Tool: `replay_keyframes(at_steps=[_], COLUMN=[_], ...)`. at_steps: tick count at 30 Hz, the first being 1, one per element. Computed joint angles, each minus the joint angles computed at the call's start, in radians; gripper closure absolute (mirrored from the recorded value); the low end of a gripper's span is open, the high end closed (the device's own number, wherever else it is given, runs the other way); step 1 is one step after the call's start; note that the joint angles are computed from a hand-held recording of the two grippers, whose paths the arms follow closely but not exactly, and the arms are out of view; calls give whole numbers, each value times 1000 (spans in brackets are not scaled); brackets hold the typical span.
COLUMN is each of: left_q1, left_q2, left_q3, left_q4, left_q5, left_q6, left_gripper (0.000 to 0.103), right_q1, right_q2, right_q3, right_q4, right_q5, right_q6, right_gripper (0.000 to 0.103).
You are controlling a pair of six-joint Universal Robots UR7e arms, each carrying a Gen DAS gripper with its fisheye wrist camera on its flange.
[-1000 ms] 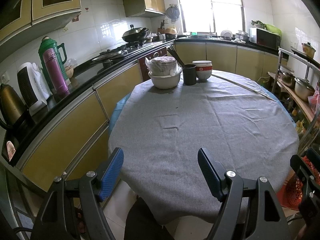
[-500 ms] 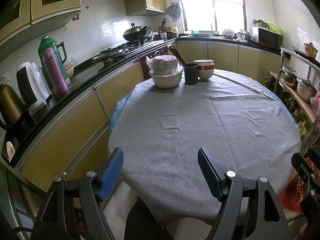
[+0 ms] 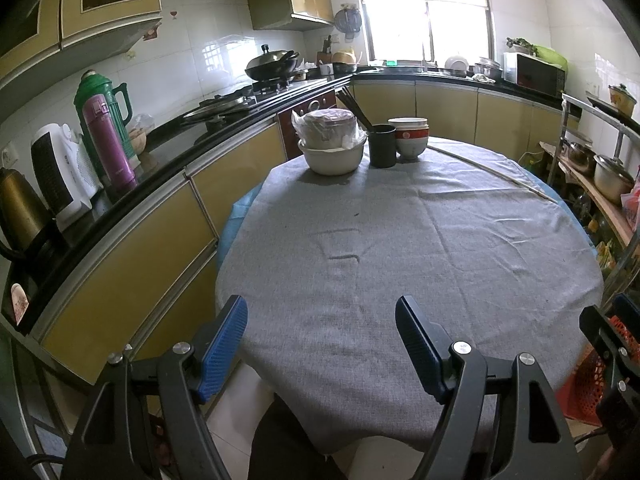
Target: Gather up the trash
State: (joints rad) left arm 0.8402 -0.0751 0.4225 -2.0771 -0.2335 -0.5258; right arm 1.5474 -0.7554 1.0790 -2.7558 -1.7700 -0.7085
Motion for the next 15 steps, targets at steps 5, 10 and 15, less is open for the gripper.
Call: replay_keyframes(at_steps=[5,10,15], left_q1=[3,5,18], left_q2=[6,10,52], left_q3=[-12,-23,-102], left_q4=[-6,7,0], left_q5=[-3,-3,-27], left_q6=[10,5,48], left_gripper=[26,26,26], right_q1=[1,1,-4], right_q2=[12,23,47], right_q3=[-14,-26,-61], right_q4=[4,9,26], right_q5=[-4,-7,-17], right_q6=[-4,-3,5], right_gripper=[34,34,34])
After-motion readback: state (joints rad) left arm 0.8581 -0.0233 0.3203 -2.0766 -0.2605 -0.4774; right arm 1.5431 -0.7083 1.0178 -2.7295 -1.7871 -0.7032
